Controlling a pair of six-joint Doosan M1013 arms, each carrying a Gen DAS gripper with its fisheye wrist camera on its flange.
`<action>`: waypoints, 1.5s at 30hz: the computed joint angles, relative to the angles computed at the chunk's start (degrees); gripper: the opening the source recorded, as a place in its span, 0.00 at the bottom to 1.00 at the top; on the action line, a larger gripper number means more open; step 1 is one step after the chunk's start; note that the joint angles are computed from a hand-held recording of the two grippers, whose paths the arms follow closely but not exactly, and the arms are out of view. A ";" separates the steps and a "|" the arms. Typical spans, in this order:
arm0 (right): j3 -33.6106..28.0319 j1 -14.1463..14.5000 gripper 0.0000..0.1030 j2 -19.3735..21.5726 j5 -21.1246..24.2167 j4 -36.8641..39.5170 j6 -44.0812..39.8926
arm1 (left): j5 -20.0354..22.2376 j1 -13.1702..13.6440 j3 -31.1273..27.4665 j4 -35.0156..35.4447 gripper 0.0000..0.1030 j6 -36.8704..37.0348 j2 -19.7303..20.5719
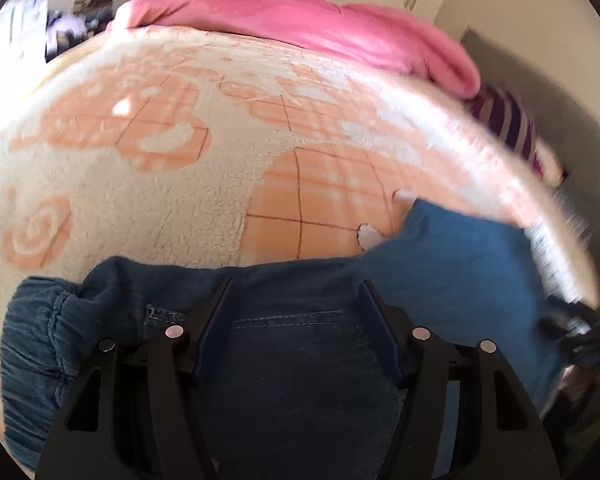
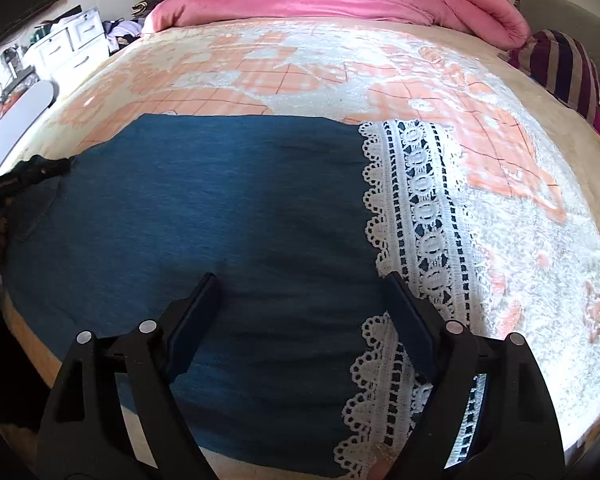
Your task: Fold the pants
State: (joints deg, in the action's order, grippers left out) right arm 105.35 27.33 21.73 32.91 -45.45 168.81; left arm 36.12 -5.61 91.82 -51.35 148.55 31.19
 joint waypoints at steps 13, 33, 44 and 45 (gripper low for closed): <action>1.56 4.42 0.82 -2.56 5.17 -9.67 10.59 | -6.49 -0.09 7.31 -1.10 0.60 8.52 -6.48; -0.92 5.47 0.85 0.56 5.14 0.11 3.12 | -8.37 -1.72 14.47 0.09 0.60 16.52 -9.59; 0.16 5.91 0.85 0.16 4.47 -1.87 6.59 | -8.22 -1.39 14.56 0.35 0.61 17.56 -9.62; 0.41 5.90 0.85 -0.04 4.52 -1.89 6.80 | -8.17 -1.42 14.54 0.51 0.61 17.06 -9.71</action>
